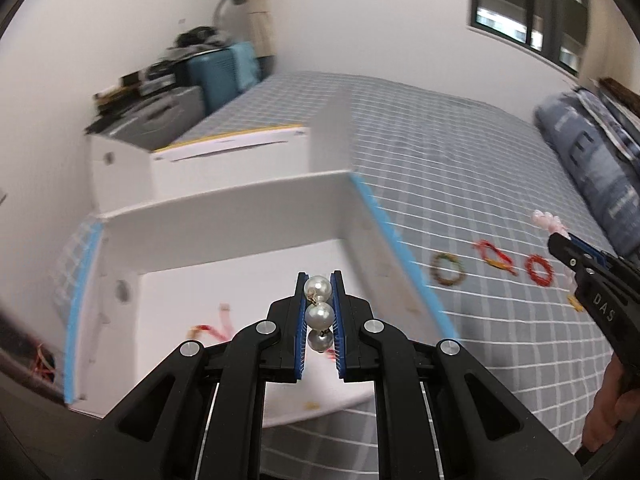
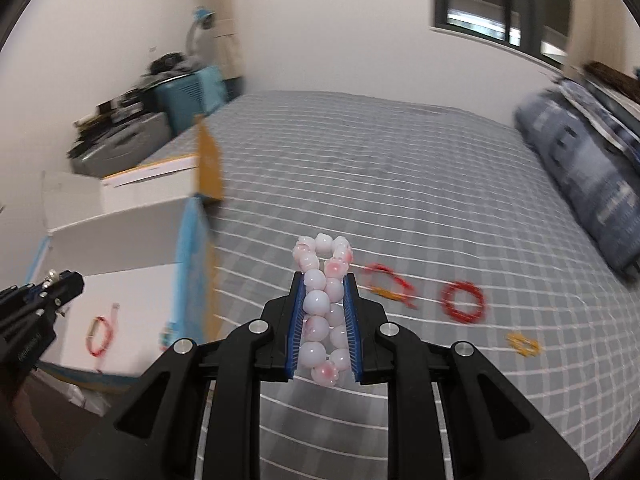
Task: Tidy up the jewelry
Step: 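Carry the pearls and pink-white bracelet into the box and open both tools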
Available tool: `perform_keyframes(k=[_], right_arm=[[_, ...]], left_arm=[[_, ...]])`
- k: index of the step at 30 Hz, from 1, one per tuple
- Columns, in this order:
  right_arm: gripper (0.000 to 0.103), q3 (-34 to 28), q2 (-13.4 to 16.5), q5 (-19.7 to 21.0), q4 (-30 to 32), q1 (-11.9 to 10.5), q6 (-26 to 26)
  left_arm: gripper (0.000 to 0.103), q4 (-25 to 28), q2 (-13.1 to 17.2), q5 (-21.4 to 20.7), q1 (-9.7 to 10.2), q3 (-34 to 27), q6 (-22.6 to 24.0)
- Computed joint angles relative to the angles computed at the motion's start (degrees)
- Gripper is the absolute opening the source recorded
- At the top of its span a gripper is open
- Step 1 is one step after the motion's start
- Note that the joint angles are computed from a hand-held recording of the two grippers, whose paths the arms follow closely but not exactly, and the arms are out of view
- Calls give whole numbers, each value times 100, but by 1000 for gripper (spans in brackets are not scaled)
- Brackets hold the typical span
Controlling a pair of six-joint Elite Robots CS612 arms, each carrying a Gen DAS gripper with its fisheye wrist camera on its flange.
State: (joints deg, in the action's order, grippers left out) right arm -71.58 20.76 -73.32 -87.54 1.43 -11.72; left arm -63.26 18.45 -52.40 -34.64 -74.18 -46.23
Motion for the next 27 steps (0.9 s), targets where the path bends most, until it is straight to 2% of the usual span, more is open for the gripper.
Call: perform_keyframes(k=[5,13,16,22,27], right_arm=[[18,211,-89,163,4,364,-239],[18,392,-82,182,309,758,-554],[18,483,-96,85,485,832,-638],[18,736,-195,-184,948,913,-701],[18,900,-276,-420,1228,952,-736]], left_arm=[[10,696,73,130,154,-355,-520],[10,1485,283,-247,439,-821,-1147],[10,1648,355,-449,505,-891,-1248],[11,1774,386,-1187,678,-811,-1367],[11,1832,405,-1363,726,-772,-1380]])
